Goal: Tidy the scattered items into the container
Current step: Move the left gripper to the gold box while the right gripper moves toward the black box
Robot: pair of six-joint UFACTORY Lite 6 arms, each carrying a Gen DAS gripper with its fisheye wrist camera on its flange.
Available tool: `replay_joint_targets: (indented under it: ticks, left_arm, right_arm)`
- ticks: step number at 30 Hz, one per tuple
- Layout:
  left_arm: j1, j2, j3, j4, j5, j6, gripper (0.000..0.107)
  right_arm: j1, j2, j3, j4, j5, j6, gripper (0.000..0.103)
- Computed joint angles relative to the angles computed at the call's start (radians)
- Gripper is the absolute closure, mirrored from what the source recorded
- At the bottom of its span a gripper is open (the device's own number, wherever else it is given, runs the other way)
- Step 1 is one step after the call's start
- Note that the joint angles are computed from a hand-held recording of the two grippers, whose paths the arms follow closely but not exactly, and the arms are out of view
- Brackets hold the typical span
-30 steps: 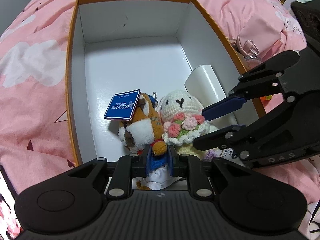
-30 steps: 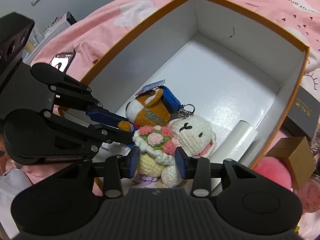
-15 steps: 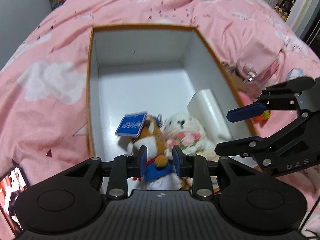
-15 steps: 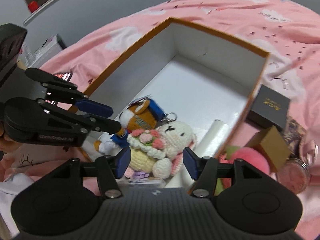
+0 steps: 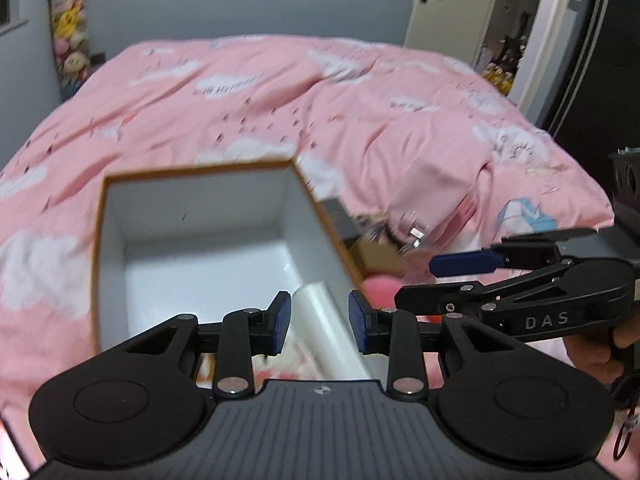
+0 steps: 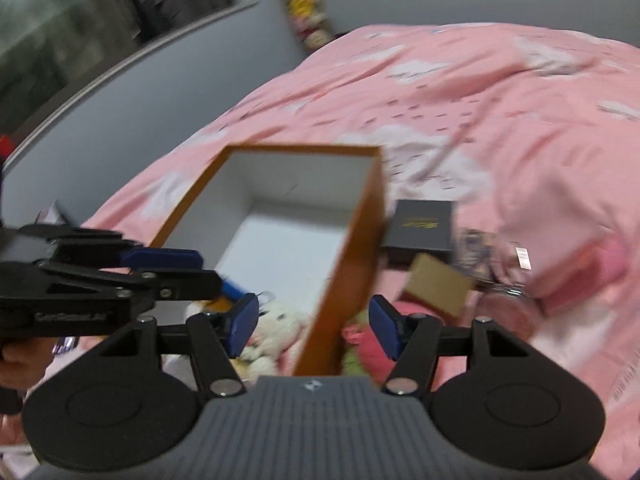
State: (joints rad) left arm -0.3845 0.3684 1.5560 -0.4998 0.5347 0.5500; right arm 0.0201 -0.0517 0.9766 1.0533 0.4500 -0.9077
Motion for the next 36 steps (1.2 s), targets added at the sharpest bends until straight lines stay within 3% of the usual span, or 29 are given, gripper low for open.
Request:
replay_joint_targets:
  ticks: [5,8,11,17,25,36]
  left_arm:
    - [-0.04,0.043,0.046,-0.081,-0.014,0.058,0.069]
    - [-0.063,0.079,0.085,-0.091,-0.005,0.047,0.061]
    - [-0.083,0.092,0.087,-0.124,-0.025,0.081,0.06]
    - [-0.094,0.157,0.148,-0.179,0.05,0.176,0.06]
    - [-0.134,0.215,0.201,-0.105,0.083,0.147,0.063]
    - [-0.189,0.376,0.44,0.112,0.177,0.041,0.063]
  right_arm:
    - [-0.049,-0.095,-0.119,0.078,-0.086,-0.031,0.039]
    - [-0.065,-0.137,-0.168,0.026,-0.142,0.04,0.038]
    - [-0.104,-0.164,-0.205,-0.021,-0.164,0.112,0.038]
    - [-0.153,-0.234,-0.288,-0.342,-0.22,0.42,0.039]
    - [-0.184,-0.209,-0.334,-0.32,-0.231,0.367,0.049]
    - [-0.218,-0.097,-0.263,-0.181,-0.193,0.165,0.05]
